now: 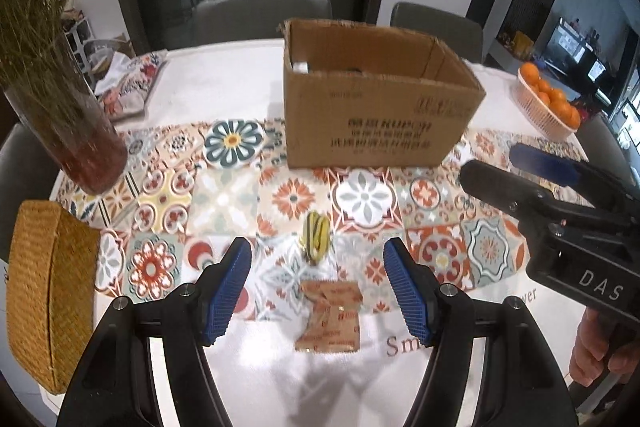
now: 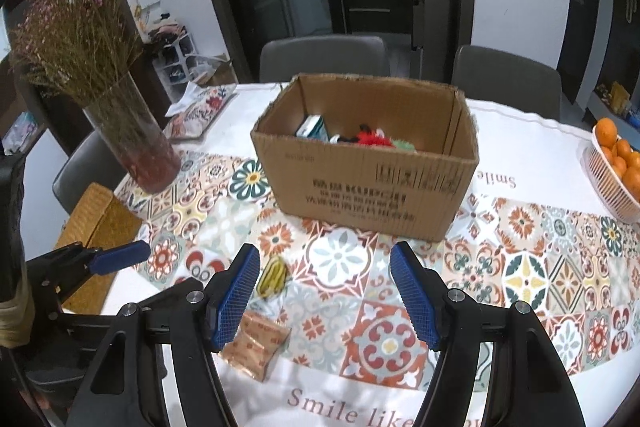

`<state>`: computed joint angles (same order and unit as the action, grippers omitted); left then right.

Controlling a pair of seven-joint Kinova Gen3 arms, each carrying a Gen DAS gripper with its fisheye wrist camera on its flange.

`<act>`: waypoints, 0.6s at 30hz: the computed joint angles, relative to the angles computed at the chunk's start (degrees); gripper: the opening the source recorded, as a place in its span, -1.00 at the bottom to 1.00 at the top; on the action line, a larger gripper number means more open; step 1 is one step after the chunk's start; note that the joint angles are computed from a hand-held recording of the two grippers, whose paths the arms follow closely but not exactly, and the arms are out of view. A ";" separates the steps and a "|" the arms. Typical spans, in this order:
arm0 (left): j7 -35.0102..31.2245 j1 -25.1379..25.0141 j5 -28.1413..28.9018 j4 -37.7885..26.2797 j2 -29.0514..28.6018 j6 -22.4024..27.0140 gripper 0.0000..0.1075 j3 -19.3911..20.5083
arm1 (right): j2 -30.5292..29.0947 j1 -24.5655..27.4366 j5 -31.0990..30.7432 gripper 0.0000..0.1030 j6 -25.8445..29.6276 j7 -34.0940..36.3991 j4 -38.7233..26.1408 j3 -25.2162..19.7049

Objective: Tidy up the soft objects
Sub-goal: 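Withdraw both tools toward the yellow-blue clip and gold biscuit packet, then grasp the yellow-blue clip with the left tool while the right tool grasps the gold Fortune Biscuits packet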

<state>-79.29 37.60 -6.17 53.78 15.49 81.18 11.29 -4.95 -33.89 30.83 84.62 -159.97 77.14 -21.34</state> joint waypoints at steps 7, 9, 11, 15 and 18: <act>-1.02 -0.41 0.77 7.17 -1.84 -2.35 0.26 0.79 | -1.18 1.12 -3.73 0.34 -4.72 1.30 4.19 0.86; -1.22 -0.71 1.16 9.02 -2.36 -3.19 0.26 1.07 | -1.29 1.58 -4.96 0.34 -5.98 2.19 5.24 1.10; -1.35 -1.09 1.52 10.66 -2.94 -4.19 0.26 1.28 | -1.26 1.95 -5.86 0.34 -6.78 3.15 5.78 1.22; -1.09 -1.19 1.00 12.88 -3.83 -5.01 0.26 1.73 | -0.97 2.22 -6.86 0.34 -6.98 4.50 6.08 1.16; -0.94 -1.30 1.00 13.15 -3.85 -4.64 0.26 2.00 | -0.52 1.87 -6.43 0.34 -6.01 5.01 5.67 0.69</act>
